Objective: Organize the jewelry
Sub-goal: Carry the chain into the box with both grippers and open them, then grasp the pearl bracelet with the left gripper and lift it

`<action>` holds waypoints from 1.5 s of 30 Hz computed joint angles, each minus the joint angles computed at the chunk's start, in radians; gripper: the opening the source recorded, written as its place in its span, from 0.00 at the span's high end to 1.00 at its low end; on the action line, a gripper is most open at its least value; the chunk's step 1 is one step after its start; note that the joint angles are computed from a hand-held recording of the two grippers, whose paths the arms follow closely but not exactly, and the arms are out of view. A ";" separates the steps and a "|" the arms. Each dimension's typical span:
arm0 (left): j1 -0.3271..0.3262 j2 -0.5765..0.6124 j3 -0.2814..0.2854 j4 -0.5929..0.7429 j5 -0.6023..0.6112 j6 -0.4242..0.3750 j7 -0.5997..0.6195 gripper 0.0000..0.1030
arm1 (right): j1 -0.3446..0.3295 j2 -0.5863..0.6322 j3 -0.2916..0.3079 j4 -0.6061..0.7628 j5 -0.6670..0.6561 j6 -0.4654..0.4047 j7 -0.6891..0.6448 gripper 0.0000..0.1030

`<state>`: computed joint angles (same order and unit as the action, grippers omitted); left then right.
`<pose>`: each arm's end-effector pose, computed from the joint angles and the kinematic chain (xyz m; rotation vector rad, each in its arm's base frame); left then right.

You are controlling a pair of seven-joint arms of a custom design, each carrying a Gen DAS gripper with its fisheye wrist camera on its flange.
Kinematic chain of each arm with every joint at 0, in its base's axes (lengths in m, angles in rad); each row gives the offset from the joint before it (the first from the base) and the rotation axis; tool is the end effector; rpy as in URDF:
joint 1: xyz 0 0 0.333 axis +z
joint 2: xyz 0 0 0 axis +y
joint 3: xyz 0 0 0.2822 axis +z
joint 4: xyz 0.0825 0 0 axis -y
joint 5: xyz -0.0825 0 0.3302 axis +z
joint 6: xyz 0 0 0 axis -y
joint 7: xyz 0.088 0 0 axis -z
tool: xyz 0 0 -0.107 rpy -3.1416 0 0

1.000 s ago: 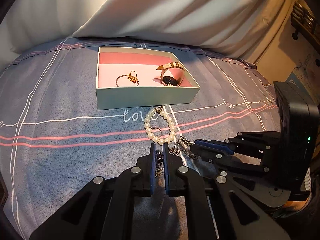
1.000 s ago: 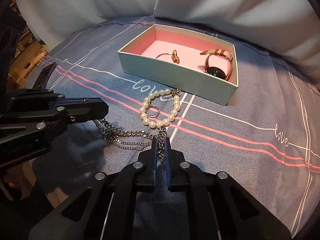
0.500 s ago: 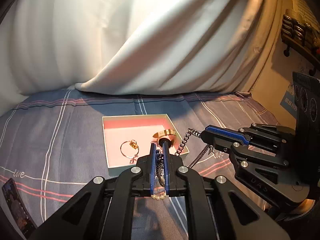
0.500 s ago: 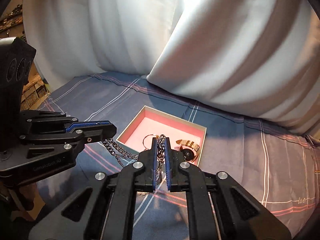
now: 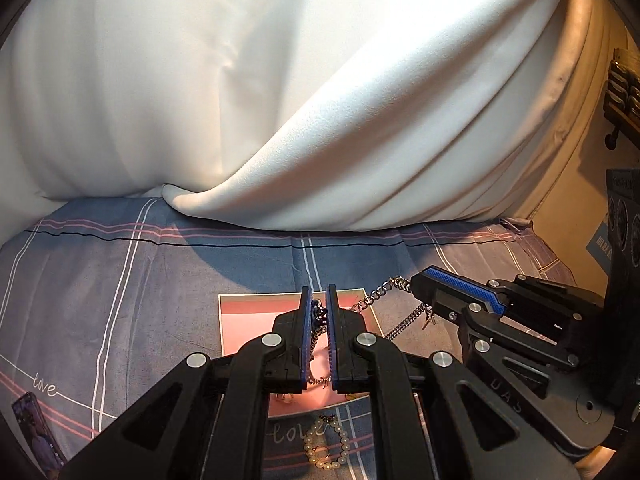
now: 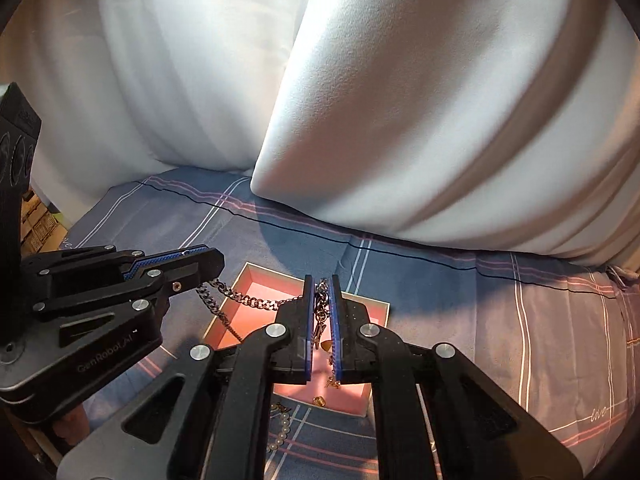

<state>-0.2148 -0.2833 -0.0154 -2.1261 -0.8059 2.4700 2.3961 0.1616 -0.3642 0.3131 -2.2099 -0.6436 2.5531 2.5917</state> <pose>0.4621 -0.1074 0.5821 -1.2790 2.3416 -1.2429 0.3944 0.2327 0.5792 -1.6030 1.7817 -0.8440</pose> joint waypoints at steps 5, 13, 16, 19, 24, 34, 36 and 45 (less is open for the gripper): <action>0.015 0.067 -0.026 0.007 0.050 0.010 -0.061 0.93 | 0.022 0.060 -0.023 -0.005 0.043 0.007 -0.028 0.93; 0.053 0.150 -0.072 0.000 0.160 0.000 -0.125 0.92 | 0.080 0.159 -0.076 0.005 0.124 -0.012 -0.092 0.89; 0.067 0.126 -0.080 -0.057 0.202 0.064 -0.172 0.51 | 0.081 0.122 -0.075 -0.059 0.079 -0.007 -0.005 0.63; 0.063 0.089 -0.049 -0.107 0.155 0.067 -0.113 0.38 | 0.073 0.052 -0.070 -0.166 0.081 0.053 0.039 0.55; 0.042 -0.018 -0.003 -0.242 0.128 0.063 -0.009 0.38 | 0.063 -0.032 -0.026 -0.327 0.126 0.115 0.077 0.55; -0.058 -0.110 -0.002 -0.475 0.140 0.116 0.103 0.38 | 0.059 -0.148 0.041 -0.545 0.243 0.150 0.142 0.54; -0.080 -0.069 -0.025 -0.473 0.166 0.196 0.088 0.35 | 0.048 -0.157 0.053 -0.562 0.260 0.161 0.145 0.53; -0.137 0.030 -0.010 -0.400 0.160 0.273 0.071 0.81 | 0.019 -0.149 0.096 -0.557 0.291 0.189 0.135 0.49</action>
